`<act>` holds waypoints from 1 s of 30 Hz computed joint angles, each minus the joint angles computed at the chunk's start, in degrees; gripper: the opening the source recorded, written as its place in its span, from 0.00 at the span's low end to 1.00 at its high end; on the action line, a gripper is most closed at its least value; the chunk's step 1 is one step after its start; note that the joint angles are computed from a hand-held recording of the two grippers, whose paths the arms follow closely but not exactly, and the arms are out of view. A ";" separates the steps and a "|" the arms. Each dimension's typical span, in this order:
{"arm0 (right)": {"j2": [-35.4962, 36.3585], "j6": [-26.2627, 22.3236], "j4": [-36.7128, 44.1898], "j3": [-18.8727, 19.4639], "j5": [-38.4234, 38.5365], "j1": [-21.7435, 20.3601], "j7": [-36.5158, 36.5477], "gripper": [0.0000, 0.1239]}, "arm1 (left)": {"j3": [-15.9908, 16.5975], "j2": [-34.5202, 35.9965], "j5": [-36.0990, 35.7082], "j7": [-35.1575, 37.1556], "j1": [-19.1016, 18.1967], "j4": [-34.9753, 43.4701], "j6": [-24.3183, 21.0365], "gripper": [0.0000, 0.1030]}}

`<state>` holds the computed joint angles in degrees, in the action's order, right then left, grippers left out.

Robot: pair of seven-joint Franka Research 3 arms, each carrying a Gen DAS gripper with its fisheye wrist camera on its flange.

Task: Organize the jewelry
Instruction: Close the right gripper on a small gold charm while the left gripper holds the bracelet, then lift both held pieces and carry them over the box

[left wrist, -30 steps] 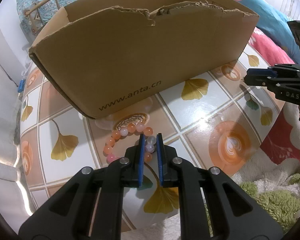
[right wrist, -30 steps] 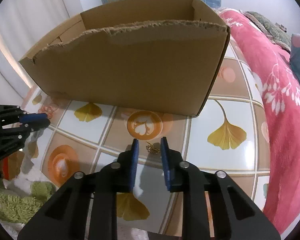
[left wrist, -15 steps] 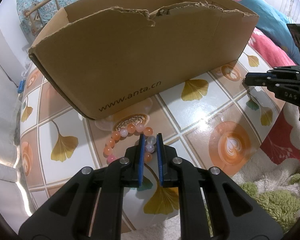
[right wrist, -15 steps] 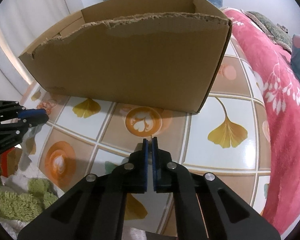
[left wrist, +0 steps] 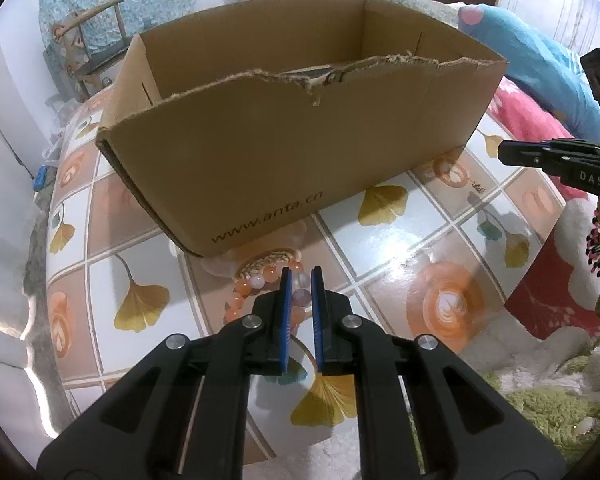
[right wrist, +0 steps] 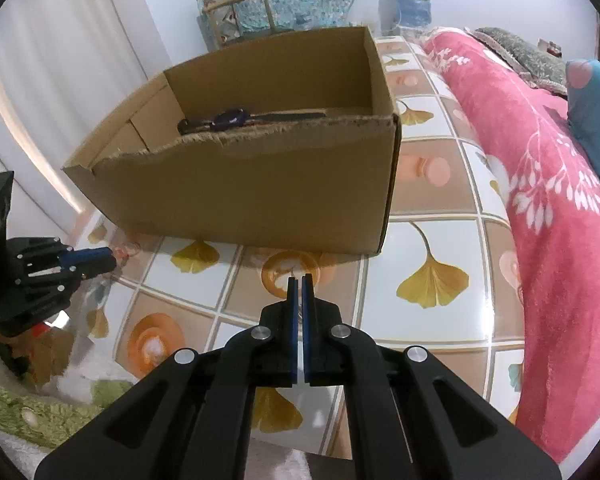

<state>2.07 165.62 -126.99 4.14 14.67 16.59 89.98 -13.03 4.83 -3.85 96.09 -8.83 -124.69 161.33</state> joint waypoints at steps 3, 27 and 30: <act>0.26 -1.00 0.47 0.08 0.83 0.04 -0.88 0.03 | 0.06 -0.05 0.44 -0.41 -0.06 -0.15 0.02 0.08; 0.75 -2.11 1.30 1.30 13.21 -1.98 -11.35 0.01 | -0.08 -1.41 -0.26 -0.31 0.21 -1.22 0.85 0.08; -0.91 -0.96 0.53 0.96 16.63 -1.48 -13.66 0.01 | 0.17 -3.02 -1.45 0.33 -0.15 -2.22 1.53 0.08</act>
<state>1.16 164.66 -126.46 5.11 31.31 15.11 76.33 -12.86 1.80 -5.30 96.42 -8.98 -126.91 162.86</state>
